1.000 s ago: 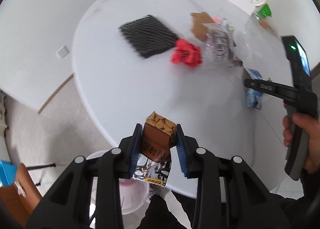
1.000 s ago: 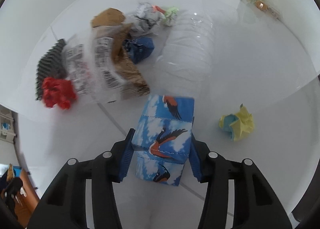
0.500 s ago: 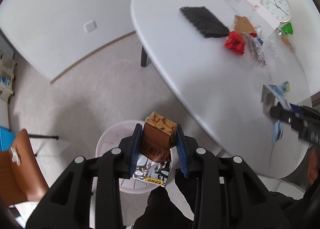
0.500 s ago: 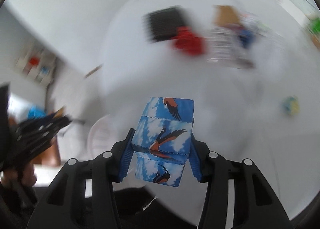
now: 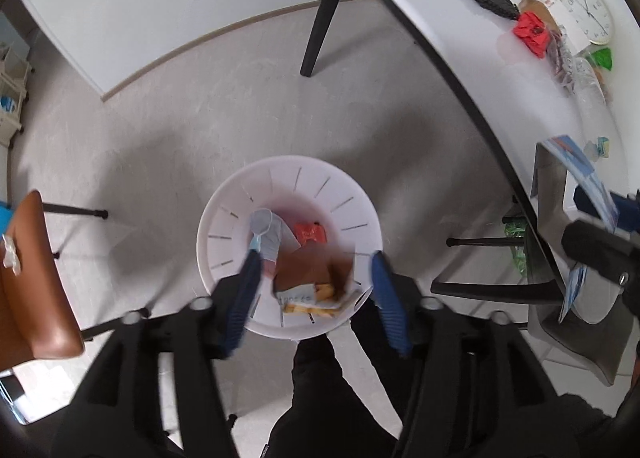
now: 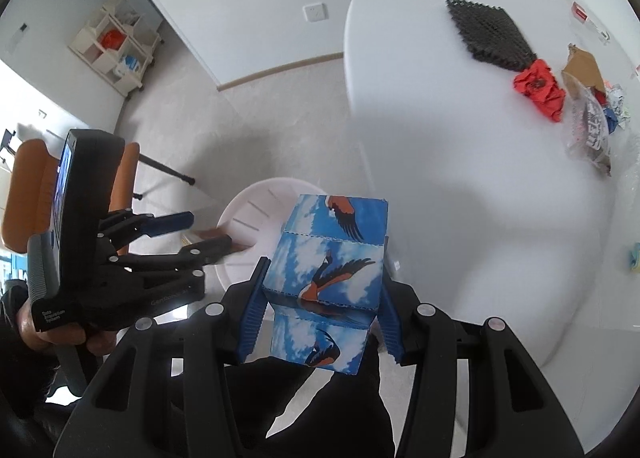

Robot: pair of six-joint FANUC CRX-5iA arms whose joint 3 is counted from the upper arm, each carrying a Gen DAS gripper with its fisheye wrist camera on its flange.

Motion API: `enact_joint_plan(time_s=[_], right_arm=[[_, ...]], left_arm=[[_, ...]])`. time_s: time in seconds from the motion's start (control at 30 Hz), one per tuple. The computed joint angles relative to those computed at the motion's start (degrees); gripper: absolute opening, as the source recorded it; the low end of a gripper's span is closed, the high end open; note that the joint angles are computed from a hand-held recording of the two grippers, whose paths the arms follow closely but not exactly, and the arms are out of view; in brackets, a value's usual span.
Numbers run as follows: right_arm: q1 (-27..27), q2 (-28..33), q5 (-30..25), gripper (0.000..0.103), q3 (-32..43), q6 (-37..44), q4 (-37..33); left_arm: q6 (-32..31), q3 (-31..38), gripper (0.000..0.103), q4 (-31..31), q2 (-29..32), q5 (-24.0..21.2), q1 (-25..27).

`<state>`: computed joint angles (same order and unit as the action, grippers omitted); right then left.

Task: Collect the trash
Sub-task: 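Drop the snack packet into the wastebasket with the left tool while the right tool carries the box there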

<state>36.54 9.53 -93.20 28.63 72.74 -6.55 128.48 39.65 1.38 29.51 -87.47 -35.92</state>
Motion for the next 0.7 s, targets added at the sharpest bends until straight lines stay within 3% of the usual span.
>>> enact_joint_plan(time_s=[0.23, 0.33, 0.4, 0.5, 0.6, 0.7], right_arm=[[2.4, 0.2, -0.1, 0.05, -0.6, -0.6, 0.4], [3.0, 0.3, 0.4, 0.05, -0.8, -0.1, 0.2], [3.2, 0.7, 0.7, 0.05, -0.6, 0.4, -0.3], [3.5, 1.9, 1.4, 0.051, -0.5, 1.6, -1.1], [3.7, 3.3, 1.8, 0.051, -0.3, 3.4, -2.5], [3.5, 5.1, 0.4, 0.076, 0.3, 4.1, -5.4]], left_arm=[[1.8, -3.1, 0.083, -0.4, -3.0, 1.1, 0.3], [2.1, -4.1, 0.083, -1.6, -4.9, 1.3, 0.2], [2.7, -4.1, 0.084, -3.1, -6.2, 0.2, 0.1], [3.7, -3.8, 0.094, -5.8, -7.8, -1.8, -0.4], [4.0, -3.4, 0.094, -8.5, -9.4, -3.9, -1.0], [3.9, -2.6, 0.095, -11.1, -10.6, -6.8, -1.6]])
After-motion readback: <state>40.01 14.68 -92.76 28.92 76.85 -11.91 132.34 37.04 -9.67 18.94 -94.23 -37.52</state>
